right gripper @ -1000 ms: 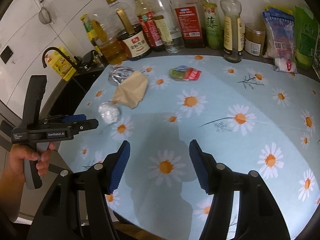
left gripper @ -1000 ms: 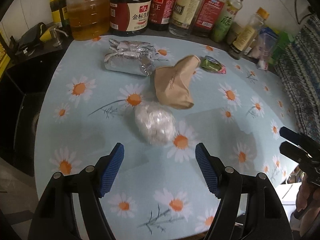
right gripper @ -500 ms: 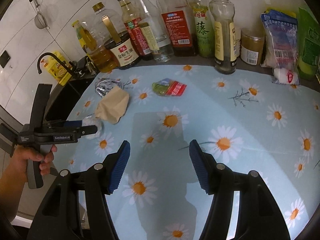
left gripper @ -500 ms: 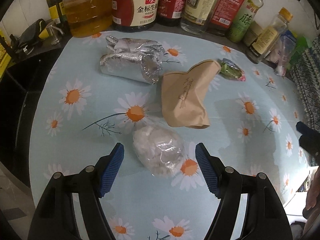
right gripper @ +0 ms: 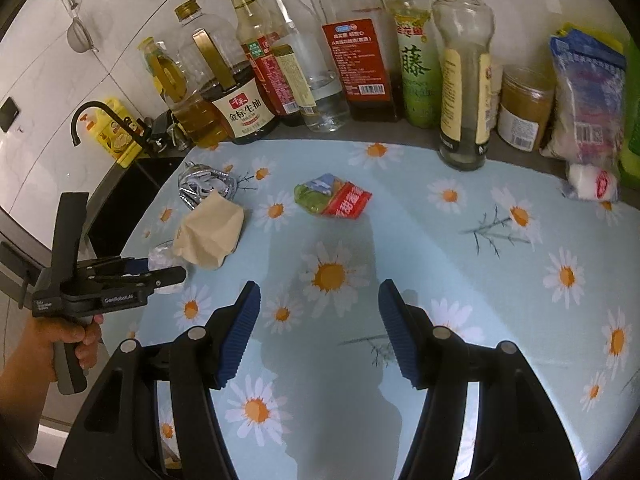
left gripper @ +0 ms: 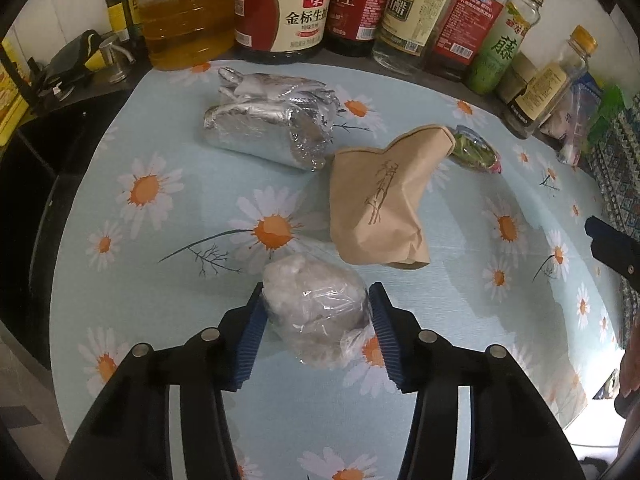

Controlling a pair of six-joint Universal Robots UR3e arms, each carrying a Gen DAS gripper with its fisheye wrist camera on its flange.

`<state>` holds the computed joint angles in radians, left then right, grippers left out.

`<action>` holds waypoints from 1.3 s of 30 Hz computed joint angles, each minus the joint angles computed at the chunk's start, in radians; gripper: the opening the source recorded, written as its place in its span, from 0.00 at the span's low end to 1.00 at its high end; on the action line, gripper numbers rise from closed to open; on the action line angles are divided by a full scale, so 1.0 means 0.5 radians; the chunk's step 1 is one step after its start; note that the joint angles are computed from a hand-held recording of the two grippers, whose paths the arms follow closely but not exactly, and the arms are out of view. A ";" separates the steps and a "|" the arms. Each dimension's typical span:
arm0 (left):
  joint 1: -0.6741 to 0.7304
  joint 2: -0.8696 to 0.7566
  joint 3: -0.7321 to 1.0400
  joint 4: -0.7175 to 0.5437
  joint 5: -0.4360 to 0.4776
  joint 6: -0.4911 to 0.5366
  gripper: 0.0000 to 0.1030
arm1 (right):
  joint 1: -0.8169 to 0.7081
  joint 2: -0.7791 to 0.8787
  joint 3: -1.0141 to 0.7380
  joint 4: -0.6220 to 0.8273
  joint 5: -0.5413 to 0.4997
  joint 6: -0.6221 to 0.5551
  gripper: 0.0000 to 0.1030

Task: Collect trash
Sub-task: 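Grasp the green-red snack package with the right gripper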

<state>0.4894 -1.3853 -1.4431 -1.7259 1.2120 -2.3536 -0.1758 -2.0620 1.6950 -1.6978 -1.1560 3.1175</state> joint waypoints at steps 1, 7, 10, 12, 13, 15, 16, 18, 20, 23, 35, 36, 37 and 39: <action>0.013 0.013 -0.005 -0.008 -0.011 0.005 0.47 | 0.004 0.025 -0.012 -0.012 -0.001 -0.006 0.60; 0.116 0.093 0.005 -0.118 -0.079 0.055 0.47 | 0.036 0.213 -0.089 -0.122 -0.023 -0.057 0.72; 0.196 0.141 0.034 -0.203 -0.119 0.096 0.47 | 0.082 0.337 -0.151 -0.175 -0.069 -0.076 0.73; 0.252 0.174 0.053 -0.264 -0.146 0.128 0.47 | 0.105 0.417 -0.184 -0.219 -0.091 -0.090 0.75; 0.289 0.194 0.068 -0.307 -0.164 0.150 0.47 | 0.124 0.464 -0.208 -0.234 -0.109 -0.090 0.75; 0.359 0.234 0.094 -0.394 -0.198 0.200 0.47 | 0.144 0.546 -0.248 -0.265 -0.119 -0.105 0.75; 0.393 0.252 0.113 -0.440 -0.212 0.226 0.47 | 0.165 0.605 -0.281 -0.281 -0.139 -0.107 0.75; 0.474 0.297 0.142 -0.539 -0.240 0.281 0.47 | 0.195 0.692 -0.325 -0.314 -0.150 -0.119 0.76; 0.521 0.328 0.157 -0.600 -0.255 0.312 0.47 | 0.232 0.767 -0.362 -0.351 -0.184 -0.120 0.80; 0.614 0.376 0.187 -0.709 -0.279 0.378 0.47 | 0.278 0.901 -0.420 -0.403 -0.223 -0.135 0.80; 0.838 0.514 0.174 -0.926 -0.286 0.480 0.47 | 0.347 1.209 -0.555 -0.483 -0.269 -0.216 0.80; 0.844 0.517 0.169 -0.927 -0.282 0.474 0.47 | 0.346 1.221 -0.561 -0.489 -0.259 -0.220 0.80; 0.847 0.520 0.165 -0.925 -0.278 0.469 0.47 | 0.352 1.230 -0.566 -0.498 -0.264 -0.232 0.80; 0.848 0.519 0.158 -0.912 -0.269 0.450 0.47 | 0.371 1.249 -0.578 -0.514 -0.277 -0.247 0.74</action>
<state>0.9132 -1.1260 -1.3638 -2.1820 1.0774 -2.1284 0.0096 -1.4375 1.4058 -1.9547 -1.2943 2.9941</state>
